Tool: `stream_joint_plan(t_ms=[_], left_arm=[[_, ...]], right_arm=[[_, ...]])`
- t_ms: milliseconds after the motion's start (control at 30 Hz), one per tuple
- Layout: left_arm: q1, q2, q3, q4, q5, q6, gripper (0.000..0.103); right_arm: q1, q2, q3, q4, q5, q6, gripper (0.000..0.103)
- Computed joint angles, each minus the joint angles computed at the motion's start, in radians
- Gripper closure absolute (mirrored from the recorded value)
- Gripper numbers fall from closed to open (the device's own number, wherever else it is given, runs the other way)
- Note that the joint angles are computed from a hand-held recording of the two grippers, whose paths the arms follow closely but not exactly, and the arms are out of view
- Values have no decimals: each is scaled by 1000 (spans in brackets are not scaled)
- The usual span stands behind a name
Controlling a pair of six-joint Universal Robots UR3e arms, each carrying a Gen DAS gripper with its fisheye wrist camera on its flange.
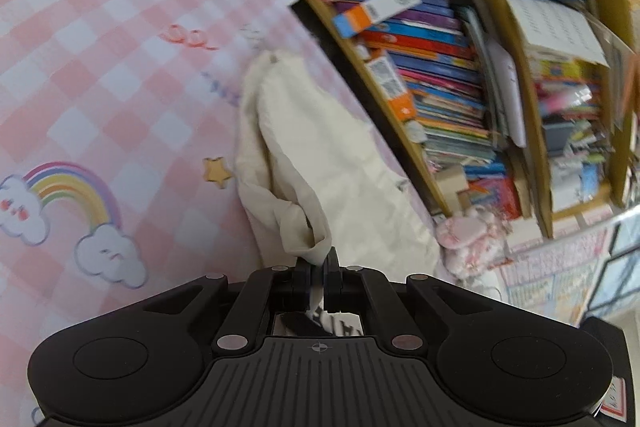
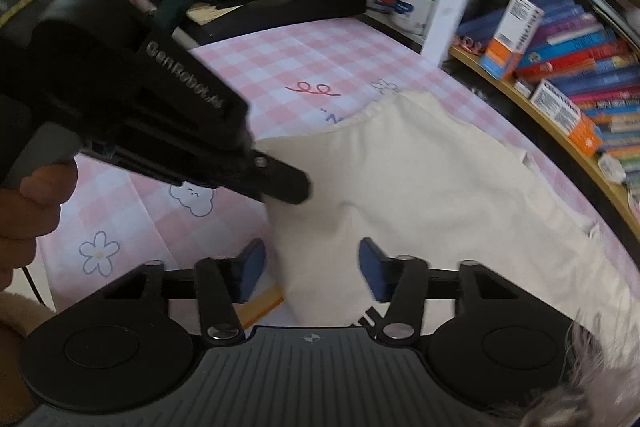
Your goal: Fold clothes
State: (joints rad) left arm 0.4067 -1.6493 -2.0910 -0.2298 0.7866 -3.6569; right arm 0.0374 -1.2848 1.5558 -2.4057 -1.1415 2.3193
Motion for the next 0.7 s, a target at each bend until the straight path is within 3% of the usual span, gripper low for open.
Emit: stream_joint_plan(t_ms=[67,133,200,267,433,567,700], left_arm=[[5,-5,11,-17,-16,11,99],[10,-7,21,-41,-28,19,93],[30,-7,21,-58,-56,17,77],[52,-14,3,-24,-77,-20,35],[100,-103,-43,159,-168,-160,19],[85,-213,-21,236,-173,-297,18],[78,-352,10,449,-228,-456,18]], right_arm=[[9,17,-19,-4,-15,5,93],[8,27,-33,0,-14,13,97],[5,28,-28,-28,-23,27,98],[-6,23,-22,-48,-27,58,98],[-49,10,-32,-49,-16,163,99],[-76,0,-53,-3,14,199,99],[-74,-1,-60,26,22,181,99]])
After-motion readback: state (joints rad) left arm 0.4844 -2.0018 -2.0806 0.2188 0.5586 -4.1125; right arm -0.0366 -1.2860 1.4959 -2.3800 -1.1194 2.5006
